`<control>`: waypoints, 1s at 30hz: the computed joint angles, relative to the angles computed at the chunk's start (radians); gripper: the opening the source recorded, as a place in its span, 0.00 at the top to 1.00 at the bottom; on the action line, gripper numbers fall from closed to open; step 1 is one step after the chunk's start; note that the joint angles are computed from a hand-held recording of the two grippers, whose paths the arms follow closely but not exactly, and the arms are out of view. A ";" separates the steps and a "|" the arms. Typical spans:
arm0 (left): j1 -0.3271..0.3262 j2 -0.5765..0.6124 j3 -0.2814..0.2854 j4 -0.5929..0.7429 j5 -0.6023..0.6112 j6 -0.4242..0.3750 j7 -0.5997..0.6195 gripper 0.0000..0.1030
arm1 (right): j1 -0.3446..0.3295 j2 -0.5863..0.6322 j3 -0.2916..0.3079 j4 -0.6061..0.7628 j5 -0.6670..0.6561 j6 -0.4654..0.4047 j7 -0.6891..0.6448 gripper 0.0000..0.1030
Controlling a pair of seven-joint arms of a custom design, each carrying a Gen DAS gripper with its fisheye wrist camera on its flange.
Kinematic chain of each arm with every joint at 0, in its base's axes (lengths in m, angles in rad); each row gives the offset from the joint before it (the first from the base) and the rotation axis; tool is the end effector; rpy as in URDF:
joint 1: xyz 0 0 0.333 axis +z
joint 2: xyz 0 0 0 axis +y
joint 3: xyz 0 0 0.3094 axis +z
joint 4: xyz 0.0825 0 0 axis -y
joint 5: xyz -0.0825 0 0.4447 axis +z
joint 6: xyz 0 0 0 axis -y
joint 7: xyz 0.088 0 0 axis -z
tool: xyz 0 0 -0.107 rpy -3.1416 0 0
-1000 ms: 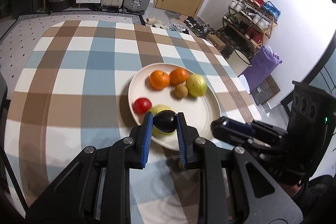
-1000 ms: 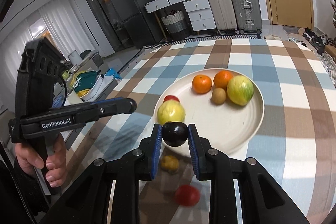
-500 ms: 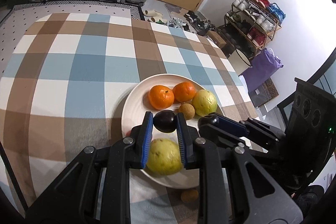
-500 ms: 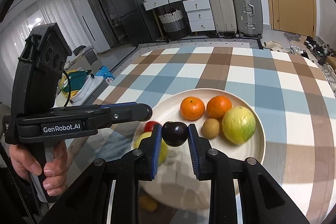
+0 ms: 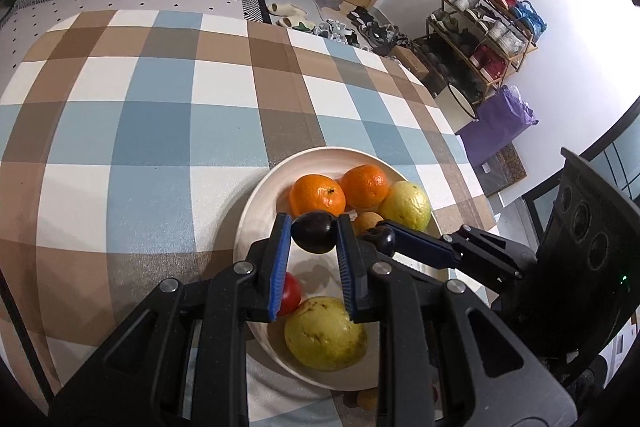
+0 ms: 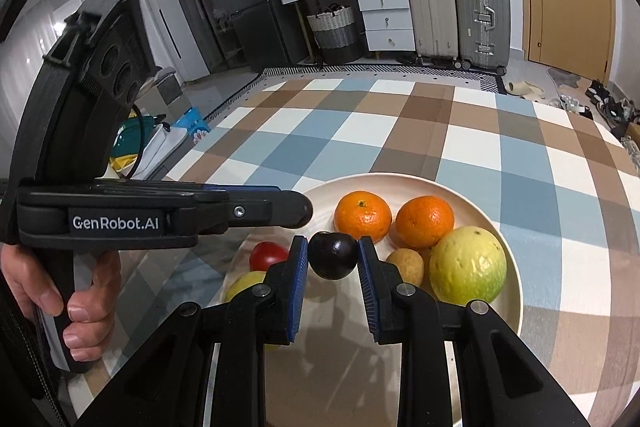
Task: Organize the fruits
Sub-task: 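Carry both plums onto the cream plate and open both grippers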
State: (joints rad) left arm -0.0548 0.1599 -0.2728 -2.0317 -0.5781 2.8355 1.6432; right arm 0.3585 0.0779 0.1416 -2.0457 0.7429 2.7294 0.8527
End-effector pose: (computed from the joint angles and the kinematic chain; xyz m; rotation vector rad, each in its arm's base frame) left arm 0.6448 -0.1840 0.3968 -2.1441 1.9105 -1.0835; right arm 0.5886 0.2910 0.4257 -2.1260 1.0997 -0.1643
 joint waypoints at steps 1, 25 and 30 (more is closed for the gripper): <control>0.000 0.003 0.000 0.002 0.001 -0.001 -0.001 0.81 | 0.000 0.003 0.000 0.003 0.000 -0.002 -0.001 0.75; -0.039 -0.105 0.024 -0.074 0.056 0.017 -0.072 0.80 | 0.000 -0.115 -0.023 -0.103 0.150 0.045 -0.048 0.54; -0.086 -0.192 0.059 -0.157 0.117 0.045 -0.137 0.80 | 0.021 -0.189 -0.046 -0.167 0.178 0.064 -0.050 0.53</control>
State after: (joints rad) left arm -0.1408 -0.0320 -0.2134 -2.1888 -0.4612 2.8810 1.5067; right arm 0.3793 -0.1111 0.0959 -2.2130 0.9206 2.7931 0.8030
